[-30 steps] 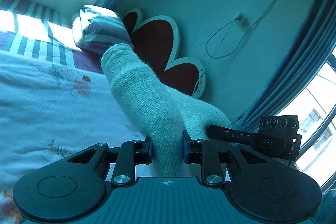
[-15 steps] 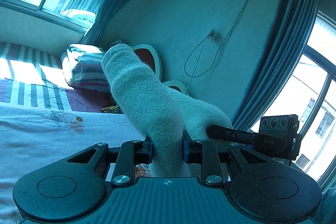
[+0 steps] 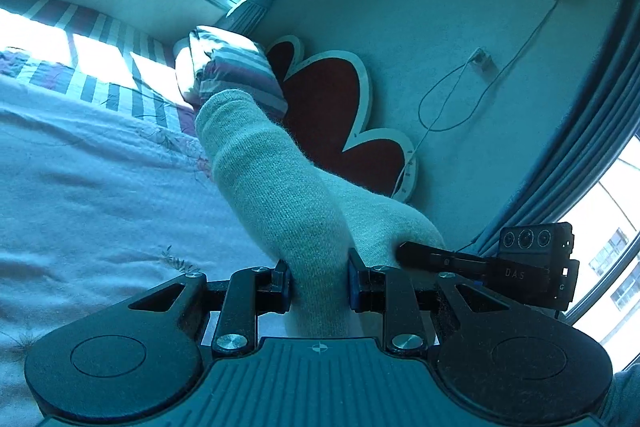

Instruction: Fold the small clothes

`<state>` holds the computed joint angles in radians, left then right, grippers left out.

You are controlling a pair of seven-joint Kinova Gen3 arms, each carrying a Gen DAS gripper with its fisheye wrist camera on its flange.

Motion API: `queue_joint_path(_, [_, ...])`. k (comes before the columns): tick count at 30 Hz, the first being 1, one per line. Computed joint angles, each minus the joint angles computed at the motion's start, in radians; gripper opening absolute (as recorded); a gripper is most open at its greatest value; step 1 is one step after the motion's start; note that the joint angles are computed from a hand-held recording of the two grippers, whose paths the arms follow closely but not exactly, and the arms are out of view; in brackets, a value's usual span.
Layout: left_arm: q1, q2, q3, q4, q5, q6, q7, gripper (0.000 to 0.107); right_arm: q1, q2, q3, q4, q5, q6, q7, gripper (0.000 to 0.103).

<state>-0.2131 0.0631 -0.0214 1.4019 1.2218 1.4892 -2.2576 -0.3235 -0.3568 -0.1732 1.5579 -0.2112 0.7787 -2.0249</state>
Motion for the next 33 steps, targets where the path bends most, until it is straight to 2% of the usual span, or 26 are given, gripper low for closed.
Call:
queue_joint_path(9, [0.037, 0.07, 0.041, 0.067, -0.066, -0.128, 0.016, 0.025, -0.077, 0.074, 0.173, 0.115, -0.197, -0.075, 0.188, 0.028])
queue_joint_path(14, [0.053, 0.124, 0.066, 0.084, -0.142, -0.167, 0.079, 0.026, -0.06, 0.124, 0.215, 0.172, -0.323, -0.072, 0.271, 0.028])
queue_joint_path(17, [0.045, 0.138, 0.074, 0.112, -0.162, -0.175, 0.115, 0.026, -0.033, 0.146, 0.21, 0.199, -0.38, -0.062, 0.291, 0.03])
queue_joint_path(18, [0.037, 0.136, 0.075, 0.124, -0.152, -0.172, 0.117, 0.027, -0.024, 0.147, 0.205, 0.206, -0.395, -0.06, 0.295, 0.034])
queue_joint_path(20, [0.037, 0.112, 0.064, 0.147, -0.153, -0.171, 0.128, 0.039, -0.012, 0.138, 0.19, 0.211, -0.389, -0.058, 0.271, 0.043])
queue_joint_path(21, [0.024, 0.099, 0.069, 0.159, -0.154, -0.163, 0.116, 0.044, 0.014, 0.132, 0.159, 0.204, -0.361, -0.05, 0.24, 0.058])
queue_joint_path(22, [0.018, 0.086, 0.065, 0.174, -0.148, -0.15, 0.099, 0.053, 0.036, 0.12, 0.133, 0.203, -0.327, -0.047, 0.206, 0.066])
queue_joint_path(23, [0.016, 0.074, 0.06, 0.182, -0.153, -0.137, 0.093, 0.055, 0.044, 0.101, 0.124, 0.215, -0.308, -0.058, 0.189, 0.075])
queue_joint_path(28, [0.01, 0.039, 0.041, 0.231, -0.187, -0.061, 0.054, 0.055, 0.004, 0.012, 0.208, 0.303, -0.379, -0.021, 0.194, 0.071])
queue_joint_path(31, [0.033, 0.024, 0.028, 0.268, -0.168, -0.072, 0.041, 0.052, -0.016, 0.011, 0.22, 0.344, -0.42, -0.002, 0.195, 0.058])
queue_joint_path(32, [0.039, 0.034, 0.029, 0.264, -0.159, -0.068, 0.062, 0.031, -0.022, 0.013, 0.222, 0.357, -0.45, -0.01, 0.203, 0.044])
queue_joint_path(33, [0.044, 0.049, 0.031, 0.256, -0.156, -0.054, 0.095, 0.017, -0.035, 0.025, 0.235, 0.362, -0.482, -0.001, 0.194, 0.018])
